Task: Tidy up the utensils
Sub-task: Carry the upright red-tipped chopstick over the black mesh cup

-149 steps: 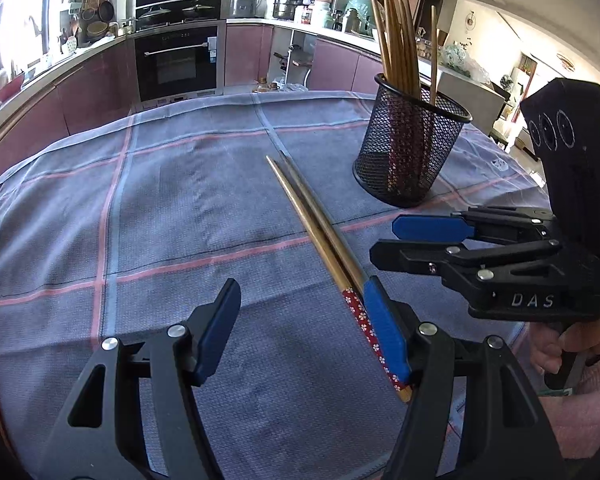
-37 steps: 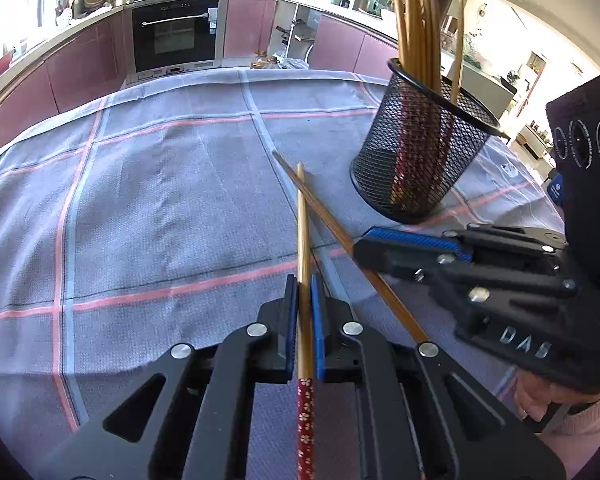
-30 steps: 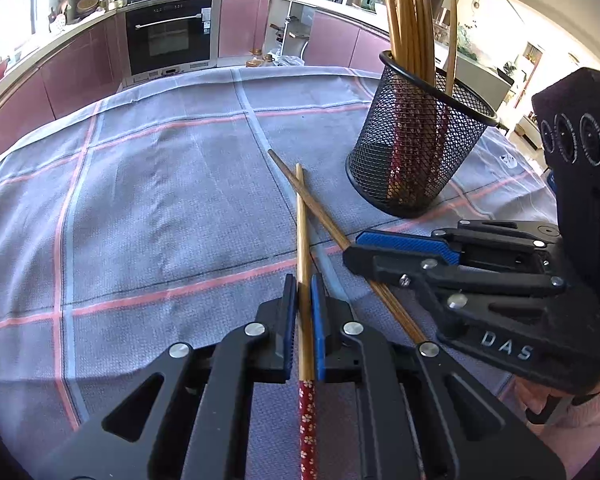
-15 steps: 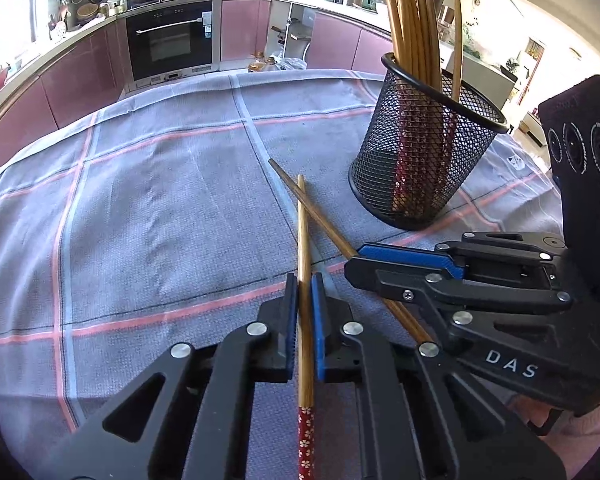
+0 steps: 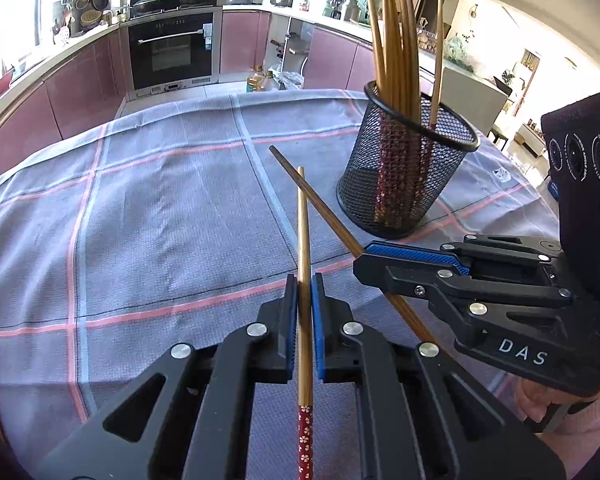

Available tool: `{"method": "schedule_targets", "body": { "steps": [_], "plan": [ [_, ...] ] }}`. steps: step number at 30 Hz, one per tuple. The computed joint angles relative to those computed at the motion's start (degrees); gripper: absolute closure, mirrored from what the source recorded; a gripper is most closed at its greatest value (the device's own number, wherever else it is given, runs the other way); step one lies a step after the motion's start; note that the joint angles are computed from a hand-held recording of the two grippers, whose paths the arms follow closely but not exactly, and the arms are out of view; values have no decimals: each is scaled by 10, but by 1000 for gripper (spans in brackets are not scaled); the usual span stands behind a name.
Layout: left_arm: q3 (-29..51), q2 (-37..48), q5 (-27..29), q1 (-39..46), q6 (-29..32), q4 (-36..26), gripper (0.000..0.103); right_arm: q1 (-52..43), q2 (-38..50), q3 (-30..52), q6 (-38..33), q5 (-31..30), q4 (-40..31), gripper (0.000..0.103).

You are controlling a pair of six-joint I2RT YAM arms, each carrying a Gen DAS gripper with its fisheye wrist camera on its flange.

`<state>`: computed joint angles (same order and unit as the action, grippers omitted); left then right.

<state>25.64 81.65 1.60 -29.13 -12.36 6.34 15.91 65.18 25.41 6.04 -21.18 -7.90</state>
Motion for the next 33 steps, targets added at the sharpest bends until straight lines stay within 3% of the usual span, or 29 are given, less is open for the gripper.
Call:
{"method": "schedule_targets", "body": {
  "steps": [33],
  "plan": [
    [-33,-194,53,21,-4,-94,95,-53,-148,-5,-27,-41,-88,97]
  ]
}}
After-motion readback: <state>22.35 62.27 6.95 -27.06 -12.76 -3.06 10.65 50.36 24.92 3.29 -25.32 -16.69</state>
